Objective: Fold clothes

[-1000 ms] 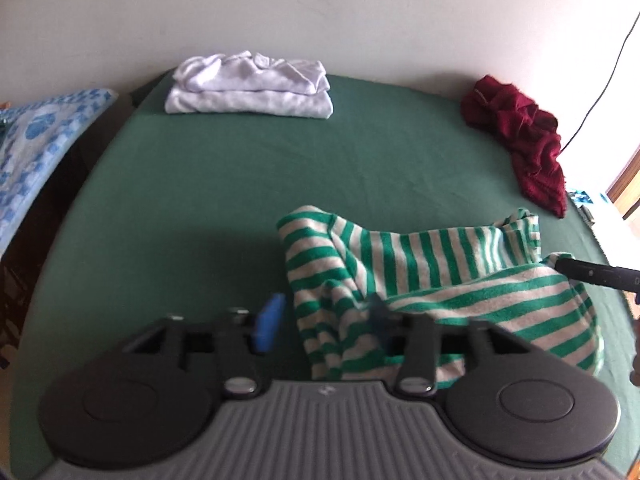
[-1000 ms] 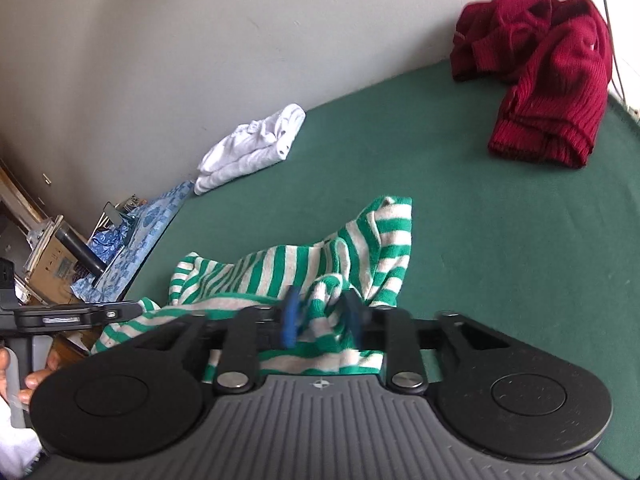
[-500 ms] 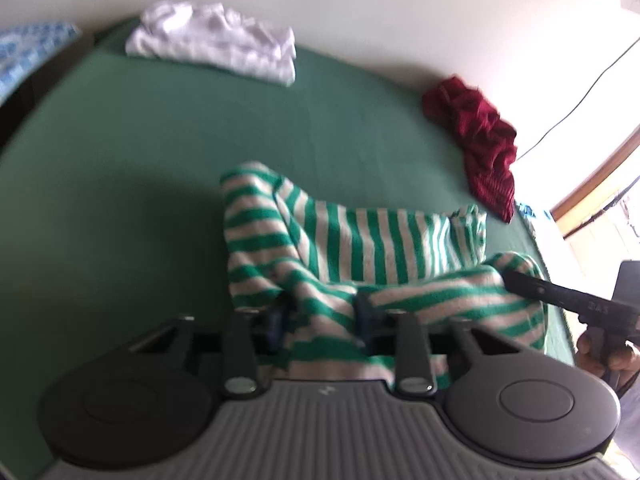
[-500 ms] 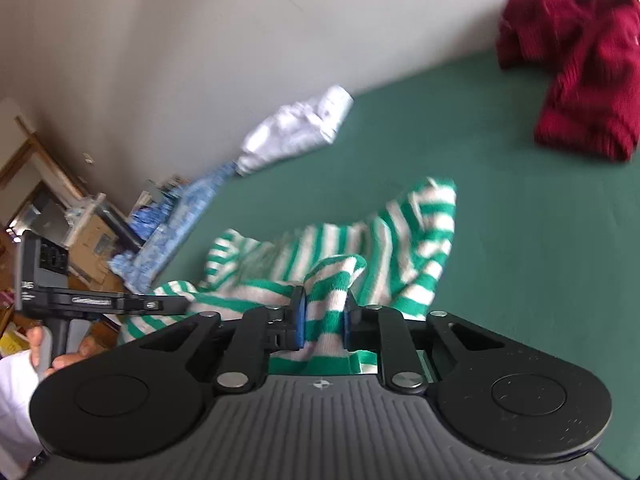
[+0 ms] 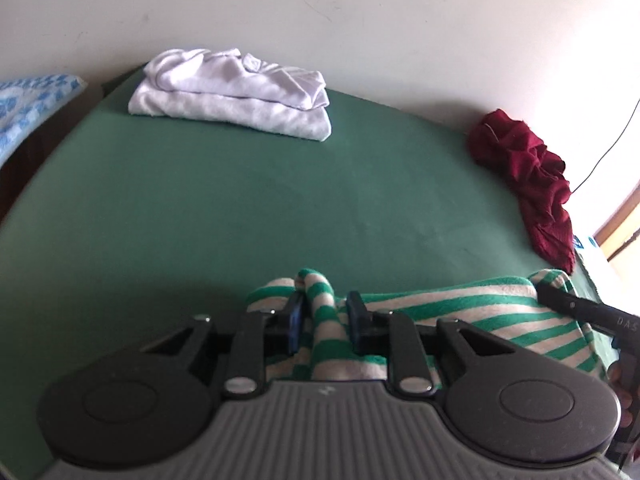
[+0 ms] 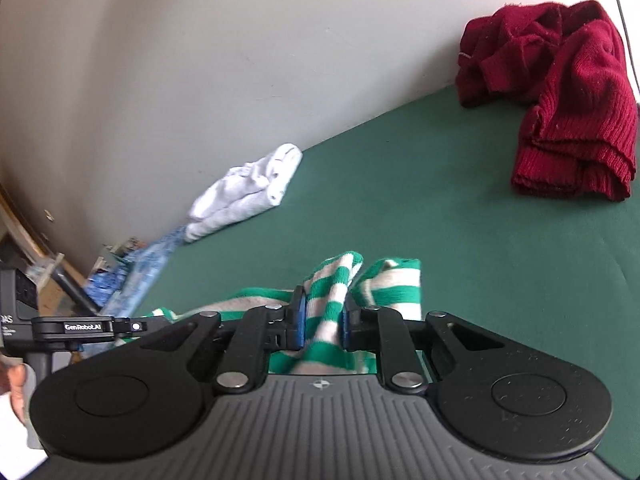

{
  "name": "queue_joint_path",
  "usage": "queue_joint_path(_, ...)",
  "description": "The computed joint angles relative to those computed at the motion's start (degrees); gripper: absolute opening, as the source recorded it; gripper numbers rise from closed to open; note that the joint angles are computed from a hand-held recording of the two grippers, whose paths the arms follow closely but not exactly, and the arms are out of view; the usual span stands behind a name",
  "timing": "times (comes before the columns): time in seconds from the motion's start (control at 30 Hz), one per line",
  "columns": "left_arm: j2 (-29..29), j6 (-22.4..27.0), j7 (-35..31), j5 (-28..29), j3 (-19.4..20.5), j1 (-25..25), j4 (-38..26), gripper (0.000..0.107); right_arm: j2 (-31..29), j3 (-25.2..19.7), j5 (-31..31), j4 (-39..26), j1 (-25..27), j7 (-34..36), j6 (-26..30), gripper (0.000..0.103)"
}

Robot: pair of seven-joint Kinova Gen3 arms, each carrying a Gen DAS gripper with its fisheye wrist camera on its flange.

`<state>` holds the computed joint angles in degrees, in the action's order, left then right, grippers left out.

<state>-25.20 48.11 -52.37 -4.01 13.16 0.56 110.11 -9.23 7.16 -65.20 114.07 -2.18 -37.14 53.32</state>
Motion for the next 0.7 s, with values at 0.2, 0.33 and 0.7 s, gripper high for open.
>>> queue_joint_path(0.2,-0.02,-0.36,1.43,-2.37,2.97,-2.23,0.60,0.036,-1.40,-0.42,2.13,0.94,-1.45,-1.04,-4.52,0.027)
queue_joint_path(0.33,-4.74,8.94,3.63,-8.65,10.28,-10.47,-3.89,0.030,-6.95,-0.55,1.79,1.81,-2.84,0.40,-10.62,0.036)
queue_joint_path(0.7,2.45,7.69,16.29,-20.66,30.25,-13.69,-4.34,0.035,-4.34,-5.42,13.91,0.41,-11.54,-4.57,-15.46,0.000)
